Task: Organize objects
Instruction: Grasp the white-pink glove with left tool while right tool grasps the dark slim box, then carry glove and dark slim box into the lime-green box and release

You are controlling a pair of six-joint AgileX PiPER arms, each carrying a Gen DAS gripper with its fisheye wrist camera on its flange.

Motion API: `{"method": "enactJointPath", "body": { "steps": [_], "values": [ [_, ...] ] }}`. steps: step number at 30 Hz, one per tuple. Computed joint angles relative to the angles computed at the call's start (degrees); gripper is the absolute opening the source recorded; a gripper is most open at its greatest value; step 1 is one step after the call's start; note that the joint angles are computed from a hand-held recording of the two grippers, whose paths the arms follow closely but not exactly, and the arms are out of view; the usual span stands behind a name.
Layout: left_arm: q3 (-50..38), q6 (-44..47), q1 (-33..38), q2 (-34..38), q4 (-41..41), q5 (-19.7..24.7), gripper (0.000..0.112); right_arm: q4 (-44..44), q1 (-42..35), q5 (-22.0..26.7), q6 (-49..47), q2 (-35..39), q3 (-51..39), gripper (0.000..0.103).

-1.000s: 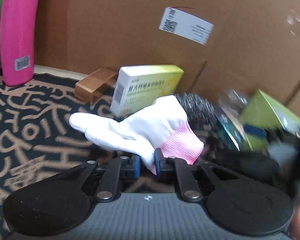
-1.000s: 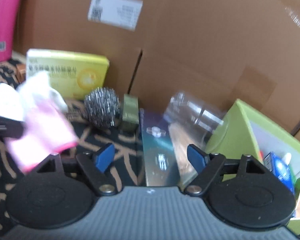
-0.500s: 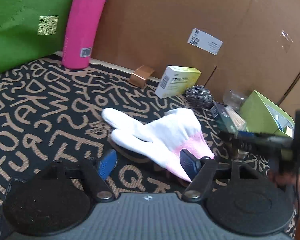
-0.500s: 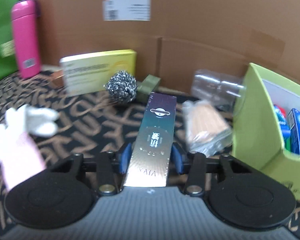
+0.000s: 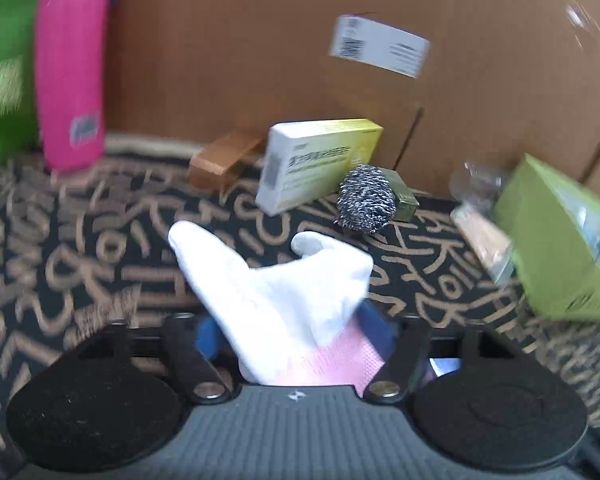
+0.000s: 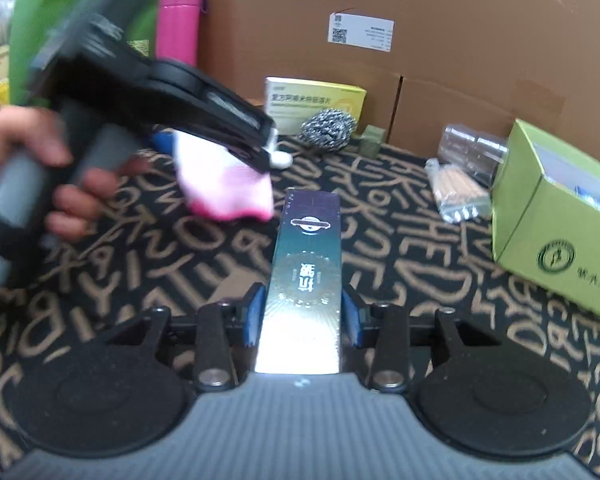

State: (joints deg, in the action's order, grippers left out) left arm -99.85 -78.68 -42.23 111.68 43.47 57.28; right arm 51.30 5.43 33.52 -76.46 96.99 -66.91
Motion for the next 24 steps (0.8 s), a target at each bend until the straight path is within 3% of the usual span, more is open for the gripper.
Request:
{"method": "enactJointPath", "body": {
  "steps": [3, 6, 8, 10, 12, 14, 17, 19, 21, 24],
  "values": [
    [5.27, 4.97, -0.19, -3.25, -0.57, -5.33, 0.022, 0.39, -2.01, 3.54, 2.30, 0.59, -1.27, 0.042],
    [13.91, 10.24, 0.28, -9.94, -5.92, -13.14, 0.021, 1.80, -2.68, 3.65, 2.22, 0.78, -1.69, 0.045],
    [16.60, 10.41, -0.91, -12.29, -6.09, -12.27, 0.021, 2.98, -3.16, 4.26, 0.92, 1.30, -2.39, 0.050],
    [17.09, 6.06, -2.79, -12.82, -3.14, -9.07, 0.034, 3.97, -3.19, 4.21, -0.24, 1.54, -2.46, 0.050],
    [17.13, 2.59, -3.64, -13.12, -1.64, -7.21, 0.068, 4.25, -3.09, 4.54, -0.36, 1.99, -2.83, 0.050],
    [17.69, -2.17, -4.24, -13.30, 1.59, -7.05, 0.072, 4.21, -2.95, 4.59, -0.05, 2.08, -2.79, 0.050],
    [14.42, -0.38, -3.42, -10.96, 0.95, -5.87, 0.072, 3.84, -2.53, 3.46, -0.07, 1.81, -2.21, 0.050],
    [13.13, 1.85, -2.78, -9.79, -0.46, -6.11, 0.068, 3.90, -2.39, 3.15, -0.01, 1.77, -2.00, 0.050],
    [13.02, 4.09, -2.60, -9.21, -1.71, -7.00, 0.049, 3.94, -2.26, 3.20, 0.44, 2.19, -2.40, 0.050],
    [12.27, 5.98, -3.83, -8.55, -0.04, -4.87, 0.026, 4.03, -1.66, 2.70, 1.13, 3.44, -3.35, 0.050]
  ]
}}
